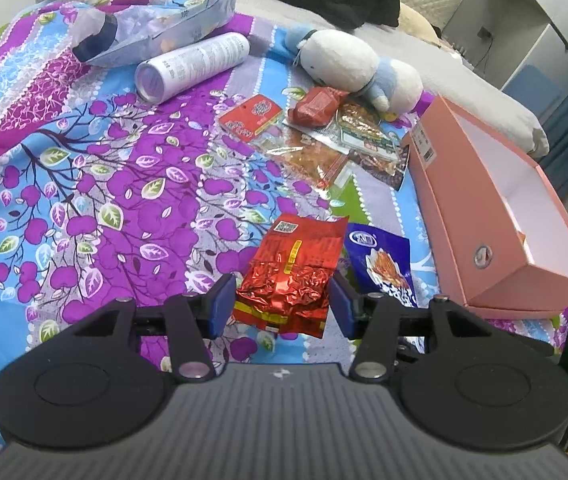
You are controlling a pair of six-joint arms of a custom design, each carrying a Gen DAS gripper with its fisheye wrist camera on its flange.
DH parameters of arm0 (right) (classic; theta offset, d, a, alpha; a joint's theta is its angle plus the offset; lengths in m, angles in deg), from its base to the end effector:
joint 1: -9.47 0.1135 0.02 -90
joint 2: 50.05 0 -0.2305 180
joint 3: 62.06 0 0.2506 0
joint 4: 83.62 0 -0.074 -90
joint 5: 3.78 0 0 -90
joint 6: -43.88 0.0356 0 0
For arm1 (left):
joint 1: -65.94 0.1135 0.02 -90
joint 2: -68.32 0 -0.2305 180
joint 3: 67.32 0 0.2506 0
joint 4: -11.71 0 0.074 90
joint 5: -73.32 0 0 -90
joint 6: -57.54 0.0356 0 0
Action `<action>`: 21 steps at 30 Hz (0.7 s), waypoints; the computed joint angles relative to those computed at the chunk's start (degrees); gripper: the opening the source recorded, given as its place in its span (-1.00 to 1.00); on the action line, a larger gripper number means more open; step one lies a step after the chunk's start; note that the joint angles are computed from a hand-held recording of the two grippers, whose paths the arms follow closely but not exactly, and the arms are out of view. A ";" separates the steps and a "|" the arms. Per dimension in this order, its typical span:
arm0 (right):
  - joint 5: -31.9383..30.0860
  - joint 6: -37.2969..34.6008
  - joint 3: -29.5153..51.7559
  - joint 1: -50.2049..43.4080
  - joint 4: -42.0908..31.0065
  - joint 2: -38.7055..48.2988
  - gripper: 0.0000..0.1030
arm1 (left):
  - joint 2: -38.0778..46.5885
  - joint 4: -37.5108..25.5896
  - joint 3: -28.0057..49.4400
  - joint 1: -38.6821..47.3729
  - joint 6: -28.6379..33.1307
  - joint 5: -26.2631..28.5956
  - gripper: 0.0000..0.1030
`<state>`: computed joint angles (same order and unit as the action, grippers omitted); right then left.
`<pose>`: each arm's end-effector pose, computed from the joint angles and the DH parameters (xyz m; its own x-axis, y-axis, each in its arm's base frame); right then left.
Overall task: Organize snacks
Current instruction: 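Lift cabbage bag with right tool while left tool carries red tea pack over box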
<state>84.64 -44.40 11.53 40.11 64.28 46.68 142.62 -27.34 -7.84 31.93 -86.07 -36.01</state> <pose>0.2920 0.1741 0.1539 -0.7222 -0.3929 -0.5692 -0.5015 0.8642 0.0398 0.2249 -0.1375 0.1844 -0.6919 -0.4495 -0.5650 -0.3218 0.8925 -0.3160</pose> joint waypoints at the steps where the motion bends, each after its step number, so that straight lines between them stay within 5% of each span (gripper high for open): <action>1: 0.20 0.18 -0.26 -0.06 -0.23 -0.49 0.03 | -0.03 -0.13 0.26 -0.16 -0.04 -0.21 0.11; 21: 0.00 3.59 2.53 -1.60 -7.28 -15.40 0.02 | -3.78 -8.16 10.05 -4.74 0.20 -6.18 0.11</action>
<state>84.64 -40.80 14.05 38.51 56.99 31.28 138.84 -35.50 2.21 27.20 -85.87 -42.19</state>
